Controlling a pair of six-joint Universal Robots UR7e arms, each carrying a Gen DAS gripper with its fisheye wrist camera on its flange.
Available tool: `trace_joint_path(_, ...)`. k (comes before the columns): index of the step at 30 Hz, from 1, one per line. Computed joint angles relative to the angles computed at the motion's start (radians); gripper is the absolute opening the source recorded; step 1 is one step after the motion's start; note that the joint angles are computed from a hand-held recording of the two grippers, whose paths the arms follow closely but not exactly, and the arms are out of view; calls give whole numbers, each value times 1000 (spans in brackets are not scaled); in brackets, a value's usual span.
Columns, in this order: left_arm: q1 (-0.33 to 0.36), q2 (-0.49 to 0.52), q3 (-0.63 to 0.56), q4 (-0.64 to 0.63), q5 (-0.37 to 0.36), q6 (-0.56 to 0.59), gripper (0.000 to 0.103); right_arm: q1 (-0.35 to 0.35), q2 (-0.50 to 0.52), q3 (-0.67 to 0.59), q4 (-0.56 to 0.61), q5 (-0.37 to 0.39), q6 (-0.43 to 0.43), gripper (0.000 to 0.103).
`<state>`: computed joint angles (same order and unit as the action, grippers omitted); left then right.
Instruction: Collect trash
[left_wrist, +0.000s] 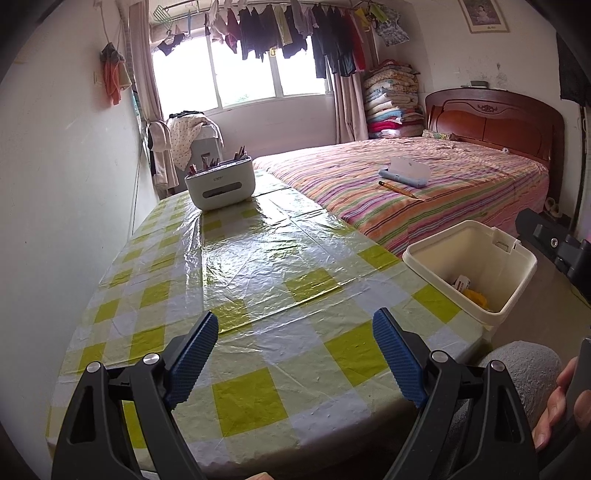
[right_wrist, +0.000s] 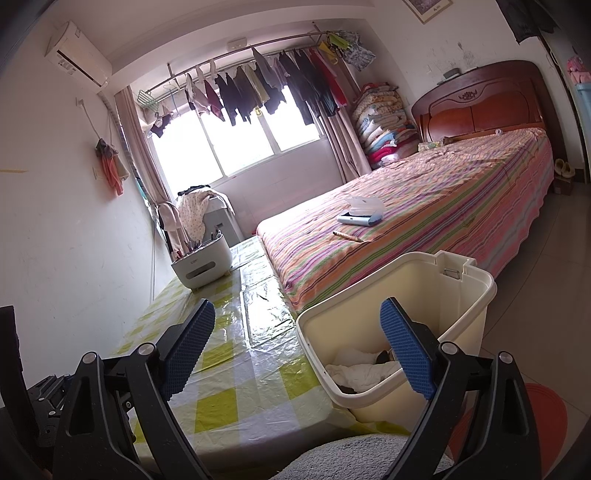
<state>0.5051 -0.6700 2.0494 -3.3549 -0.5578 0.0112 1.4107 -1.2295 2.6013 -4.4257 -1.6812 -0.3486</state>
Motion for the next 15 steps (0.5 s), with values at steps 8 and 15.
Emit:
trace_joint_path(8,-11,14,2,-23,16,25,83,3,1,-2,2,-3,0,91)
trace_joint_path(15,-10,11,3,-9,9,18,83,6,3,-3,1,-6,0,91)
